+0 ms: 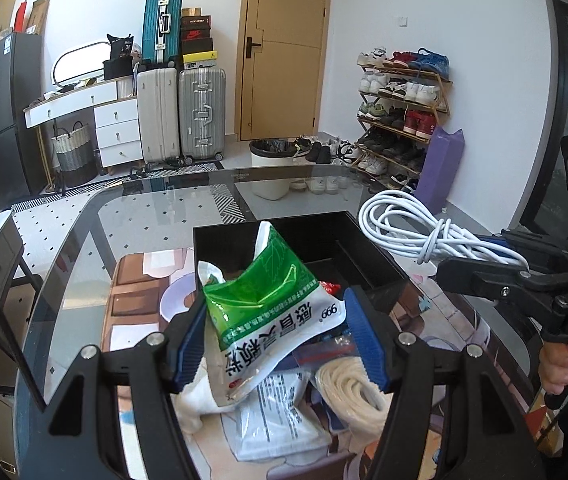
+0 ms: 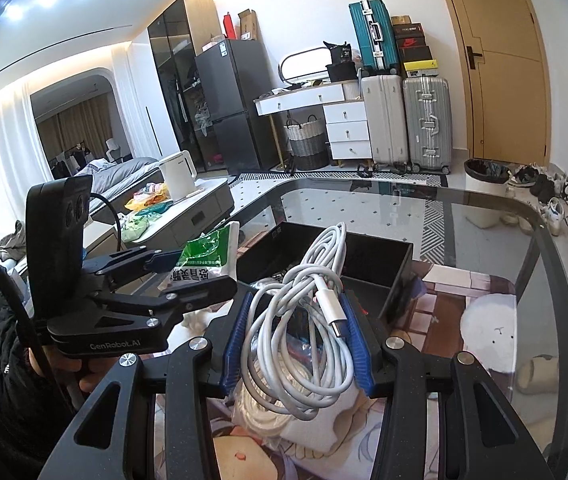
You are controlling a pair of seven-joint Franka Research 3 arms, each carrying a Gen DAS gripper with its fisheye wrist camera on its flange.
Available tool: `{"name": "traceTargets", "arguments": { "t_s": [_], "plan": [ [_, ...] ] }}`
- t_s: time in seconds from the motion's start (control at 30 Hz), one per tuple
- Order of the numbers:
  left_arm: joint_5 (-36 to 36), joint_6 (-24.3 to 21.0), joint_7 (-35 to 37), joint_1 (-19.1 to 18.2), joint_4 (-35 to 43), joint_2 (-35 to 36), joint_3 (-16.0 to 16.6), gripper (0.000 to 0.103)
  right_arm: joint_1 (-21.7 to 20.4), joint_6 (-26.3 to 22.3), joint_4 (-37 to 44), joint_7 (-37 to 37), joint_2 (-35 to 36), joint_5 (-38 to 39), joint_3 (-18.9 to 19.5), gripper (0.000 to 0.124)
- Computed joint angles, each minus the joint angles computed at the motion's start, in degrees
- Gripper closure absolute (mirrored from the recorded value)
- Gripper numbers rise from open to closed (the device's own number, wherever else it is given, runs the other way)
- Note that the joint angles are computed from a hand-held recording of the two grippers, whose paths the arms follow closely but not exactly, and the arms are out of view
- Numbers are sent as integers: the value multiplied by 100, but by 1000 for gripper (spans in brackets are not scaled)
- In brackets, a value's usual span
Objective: Organize soft objects
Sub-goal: 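Carry the cable and green packet toward the black box, then lower the cable and green packet into the box and open both tools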
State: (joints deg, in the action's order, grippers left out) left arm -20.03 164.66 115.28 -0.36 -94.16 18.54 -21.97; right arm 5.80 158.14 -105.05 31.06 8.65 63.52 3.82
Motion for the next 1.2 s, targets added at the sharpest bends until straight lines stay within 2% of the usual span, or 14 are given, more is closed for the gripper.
{"name": "traceTargets", "arguments": {
  "t_s": [0.13, 0.37, 0.9, 1.2],
  "plan": [
    [312, -108, -312, -162, 292, 224, 153, 38, -41, -133, 222, 95, 174, -66, -8, 79],
    [606, -292, -752, -207, 671, 524, 189, 38, -145, -335, 713, 505, 563, -552, 42, 79],
    [1694, -399, -1715, -531, 1372, 1041, 559, 38, -318, -784, 1554, 1180, 1201, -1443, 174, 79],
    [2197, -795, -2122, -718, 1899, 1408, 745, 38, -408, -972, 2030, 1486, 1629, -1716, 266, 79]
  ]
}}
